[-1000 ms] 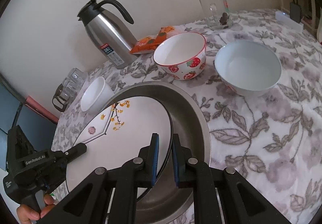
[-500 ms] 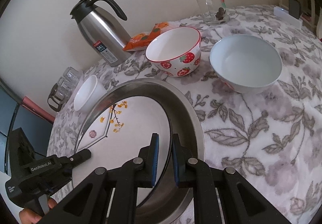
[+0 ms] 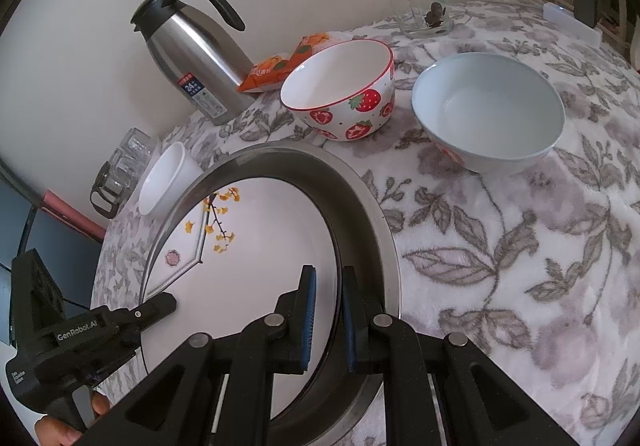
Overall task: Organize plates and bowls
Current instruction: 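Lower the white plate into the steel basin with both tools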
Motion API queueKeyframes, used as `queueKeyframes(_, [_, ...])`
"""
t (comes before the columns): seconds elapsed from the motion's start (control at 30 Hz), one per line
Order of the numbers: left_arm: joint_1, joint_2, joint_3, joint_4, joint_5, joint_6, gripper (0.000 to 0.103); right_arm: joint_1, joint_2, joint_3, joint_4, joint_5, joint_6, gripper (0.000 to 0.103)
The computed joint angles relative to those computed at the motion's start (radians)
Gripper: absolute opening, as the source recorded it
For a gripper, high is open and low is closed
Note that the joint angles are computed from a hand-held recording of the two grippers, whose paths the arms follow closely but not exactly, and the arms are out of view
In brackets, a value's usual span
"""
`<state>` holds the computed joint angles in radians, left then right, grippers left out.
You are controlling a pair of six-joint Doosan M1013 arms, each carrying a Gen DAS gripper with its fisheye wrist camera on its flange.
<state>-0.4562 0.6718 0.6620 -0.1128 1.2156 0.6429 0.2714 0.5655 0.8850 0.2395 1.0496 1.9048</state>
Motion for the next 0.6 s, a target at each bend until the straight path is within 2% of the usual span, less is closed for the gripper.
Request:
queueKeyframes(0.4, [0.000,0.021,-0.047,0.000,0.074,-0.004,0.012,0.008,0.004,-0.008,-0.043,-0.003,0.012,0.013])
queueKeyframes(0.6, [-0.018,0.057,-0.118,0.074,0.151,0.030,0.012,0.011,0.012,-0.017,-0.058,-0.002,0.015,0.013])
